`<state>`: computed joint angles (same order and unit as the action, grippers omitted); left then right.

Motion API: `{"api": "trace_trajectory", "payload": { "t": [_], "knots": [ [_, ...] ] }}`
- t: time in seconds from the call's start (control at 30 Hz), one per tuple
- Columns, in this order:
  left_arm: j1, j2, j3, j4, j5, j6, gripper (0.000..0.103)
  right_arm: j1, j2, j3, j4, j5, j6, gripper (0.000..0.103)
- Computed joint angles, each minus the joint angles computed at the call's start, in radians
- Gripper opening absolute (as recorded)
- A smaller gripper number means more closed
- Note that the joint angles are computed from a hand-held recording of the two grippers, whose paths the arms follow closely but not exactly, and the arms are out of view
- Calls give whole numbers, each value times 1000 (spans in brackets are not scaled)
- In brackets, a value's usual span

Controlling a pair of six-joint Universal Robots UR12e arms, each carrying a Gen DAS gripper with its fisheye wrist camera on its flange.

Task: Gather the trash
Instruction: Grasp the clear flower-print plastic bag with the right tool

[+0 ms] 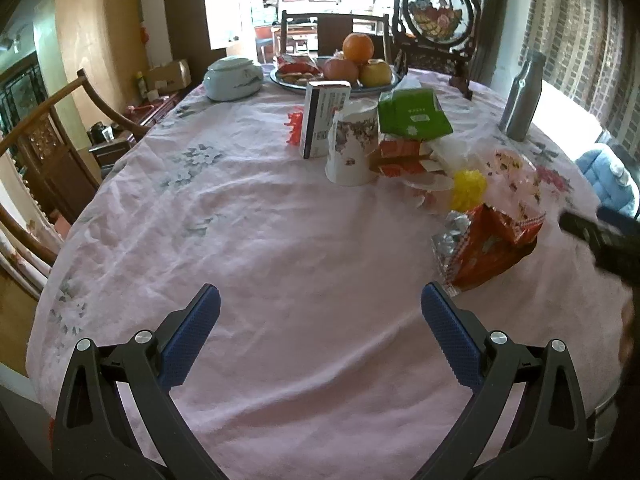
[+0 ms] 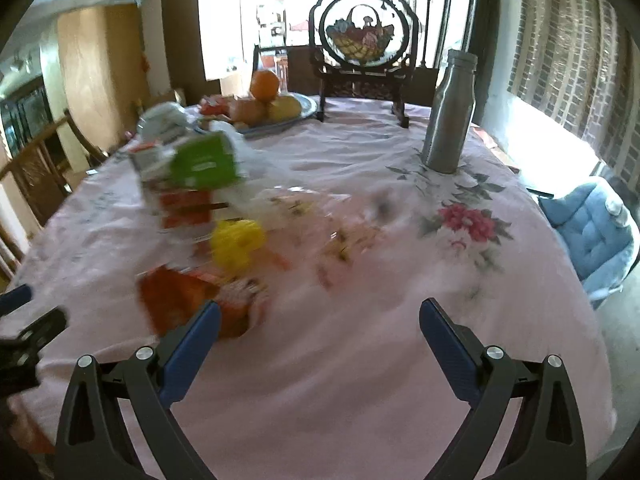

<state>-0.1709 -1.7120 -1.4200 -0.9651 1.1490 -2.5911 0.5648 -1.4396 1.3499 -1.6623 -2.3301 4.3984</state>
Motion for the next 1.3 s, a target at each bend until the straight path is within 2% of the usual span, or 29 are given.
{"api": "trace_trajectory", "payload": {
  "t": [0.17,0.33,0.4,0.47,0.6,0.63,0.67,0.73,0.87,1.0,1.1,1.3],
  "knots": [
    [-25,-26,24,-13,35,20,97,-40,6,8,-27,17,-71,97],
    [-35,-42,45,-45,30,26,97,-75,17,4,-31,57,-111,97],
    [-41,-44,44,-41,30,41,97,-90,19,9,-46,78,-129,92],
    [-46,-46,44,-39,34,54,97,-103,28,-1,-23,86,-142,89],
    [-57,-56,52,-50,46,58,97,-121,33,0,-29,110,-167,78],
    [-58,-57,53,-49,51,58,97,-124,34,2,-32,109,-169,74],
    [-60,-58,53,-47,55,57,97,-126,33,3,-35,112,-170,63],
    [-63,-59,54,-47,61,57,97,-135,27,14,-52,133,-175,51],
    [-66,-56,51,-45,63,61,97,-136,22,22,-53,135,-159,46],
    [-71,-53,46,-36,67,64,97,-134,0,50,-94,144,-144,42],
    [-73,-51,45,-34,63,66,97,-124,-10,60,-103,133,-137,31],
    [-78,-42,36,-24,62,78,97,-103,-23,75,-121,110,-126,28]
  ]
}}
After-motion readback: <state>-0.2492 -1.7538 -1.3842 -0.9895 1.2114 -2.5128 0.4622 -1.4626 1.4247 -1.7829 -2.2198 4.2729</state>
